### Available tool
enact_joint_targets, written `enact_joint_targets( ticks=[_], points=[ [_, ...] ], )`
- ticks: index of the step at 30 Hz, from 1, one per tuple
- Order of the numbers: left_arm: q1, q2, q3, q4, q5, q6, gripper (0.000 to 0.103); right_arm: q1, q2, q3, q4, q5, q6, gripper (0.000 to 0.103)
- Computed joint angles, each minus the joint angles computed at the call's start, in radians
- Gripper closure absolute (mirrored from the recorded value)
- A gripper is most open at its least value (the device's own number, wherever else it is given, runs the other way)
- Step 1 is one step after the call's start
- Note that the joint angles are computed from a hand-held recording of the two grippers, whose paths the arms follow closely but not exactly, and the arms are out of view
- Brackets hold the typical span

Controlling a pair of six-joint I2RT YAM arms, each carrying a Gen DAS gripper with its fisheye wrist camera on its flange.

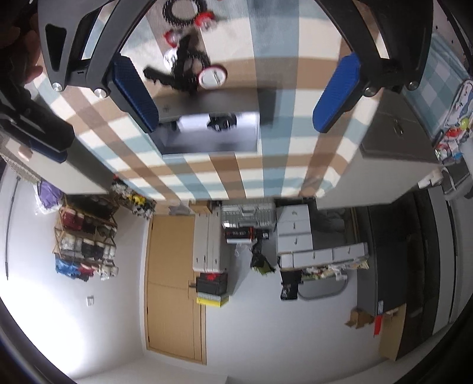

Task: Organize jewelry
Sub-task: 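Withdraw the right tool from the box back toward the pile, then lower the left tool onto the black beaded bracelet and close it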

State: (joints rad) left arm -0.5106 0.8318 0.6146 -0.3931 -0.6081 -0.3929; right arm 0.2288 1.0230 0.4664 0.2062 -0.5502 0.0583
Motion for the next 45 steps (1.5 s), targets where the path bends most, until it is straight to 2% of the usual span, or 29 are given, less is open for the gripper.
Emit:
enact_joint_targets(
  ticks=[3, 5, 15, 24, 30, 33, 36, 38, 40, 42, 45],
  points=[
    [-0.013, -0.026, -0.028, -0.039, 0.042, -0.050, 0.001, 0.004, -0.007, -0.023, -0.031, 0.055, 0.000, 0.000],
    [-0.006, -0.028, -0.058, -0.054, 0.097, -0.076, 0.001, -0.008, -0.009, -0.042, -0.036, 0.061, -0.012, 0.000],
    [-0.088, -0.033, -0.145, -0.119, 0.217, -0.226, 0.001, -0.019, 0.013, -0.108, -0.037, 0.127, -0.068, 0.000],
    [-0.158, 0.096, -0.129, -0.095, 0.237, -0.198, 0.002, -0.019, 0.051, -0.108, -0.062, 0.144, -0.080, 0.000],
    [-0.130, 0.121, -0.129, -0.106, 0.270, -0.209, 0.005, -0.030, 0.071, -0.113, -0.058, 0.136, -0.080, 0.000],
    [-0.136, 0.121, -0.125, -0.112, 0.271, -0.185, 0.016, -0.033, 0.078, -0.111, -0.057, 0.130, -0.077, 0.000],
    [-0.147, 0.117, -0.113, -0.134, 0.266, -0.175, 0.032, -0.036, 0.084, -0.111, -0.057, 0.124, -0.073, 0.000],
    [-0.141, 0.114, -0.108, -0.133, 0.287, -0.160, 0.048, -0.037, 0.085, -0.113, -0.055, 0.121, -0.071, 0.000],
    [-0.145, 0.121, -0.103, -0.125, 0.303, -0.147, 0.060, -0.039, 0.084, -0.114, -0.056, 0.120, -0.071, 0.000],
    [-0.175, 0.148, -0.091, -0.121, 0.273, -0.145, 0.062, -0.042, 0.082, -0.116, -0.057, 0.120, -0.068, 0.000],
    [-0.185, 0.127, -0.099, -0.111, 0.285, -0.126, 0.070, -0.049, 0.081, -0.120, -0.055, 0.114, -0.062, 0.000]
  ],
)
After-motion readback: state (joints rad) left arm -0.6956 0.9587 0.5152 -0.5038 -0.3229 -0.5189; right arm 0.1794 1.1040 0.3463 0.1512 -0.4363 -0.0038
